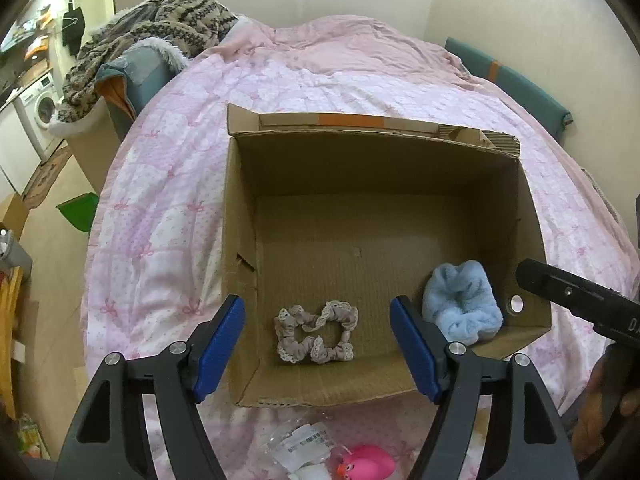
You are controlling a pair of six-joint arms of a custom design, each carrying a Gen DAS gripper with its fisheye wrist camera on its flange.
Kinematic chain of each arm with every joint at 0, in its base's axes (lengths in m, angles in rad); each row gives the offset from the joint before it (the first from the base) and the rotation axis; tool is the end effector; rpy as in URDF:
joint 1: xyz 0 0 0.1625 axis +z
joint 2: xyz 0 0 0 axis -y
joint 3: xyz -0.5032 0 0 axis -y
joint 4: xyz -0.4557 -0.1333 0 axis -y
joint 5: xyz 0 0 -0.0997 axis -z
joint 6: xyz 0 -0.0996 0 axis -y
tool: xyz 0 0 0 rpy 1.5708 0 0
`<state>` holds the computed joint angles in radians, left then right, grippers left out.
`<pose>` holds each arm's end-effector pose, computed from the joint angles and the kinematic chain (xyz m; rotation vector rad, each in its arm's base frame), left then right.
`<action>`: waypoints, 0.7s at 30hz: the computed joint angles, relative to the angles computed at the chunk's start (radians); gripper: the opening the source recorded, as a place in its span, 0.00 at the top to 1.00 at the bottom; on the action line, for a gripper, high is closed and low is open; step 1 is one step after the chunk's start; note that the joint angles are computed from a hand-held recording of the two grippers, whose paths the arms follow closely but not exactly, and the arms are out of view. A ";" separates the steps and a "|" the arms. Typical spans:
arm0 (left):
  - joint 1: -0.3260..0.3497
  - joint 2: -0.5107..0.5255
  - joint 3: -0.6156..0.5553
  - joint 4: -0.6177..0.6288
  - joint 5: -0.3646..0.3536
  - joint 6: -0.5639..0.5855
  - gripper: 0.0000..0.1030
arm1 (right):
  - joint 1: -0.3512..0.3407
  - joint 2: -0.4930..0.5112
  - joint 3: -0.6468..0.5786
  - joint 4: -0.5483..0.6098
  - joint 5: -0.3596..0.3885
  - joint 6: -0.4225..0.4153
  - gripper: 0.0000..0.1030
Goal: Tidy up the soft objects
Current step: 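Carry both scrunchies into the box and open both grippers to release them, then withdraw both tools from the box toward the remaining items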
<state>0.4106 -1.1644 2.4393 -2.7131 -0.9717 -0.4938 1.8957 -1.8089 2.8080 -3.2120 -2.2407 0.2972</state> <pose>-0.3092 -0.3413 0.0941 0.9012 2.4407 -0.4743 0.1490 -0.2184 0.2655 -0.2545 -2.5012 1.0567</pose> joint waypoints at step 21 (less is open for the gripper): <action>-0.028 -0.099 0.024 0.087 0.033 -0.031 0.30 | 0.084 -0.047 -0.006 0.108 -0.073 0.099 0.16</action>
<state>0.3821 -1.2631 2.4635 -2.6257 -0.9386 -0.5248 1.9793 -1.8555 2.8016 -3.1039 -2.3138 0.3961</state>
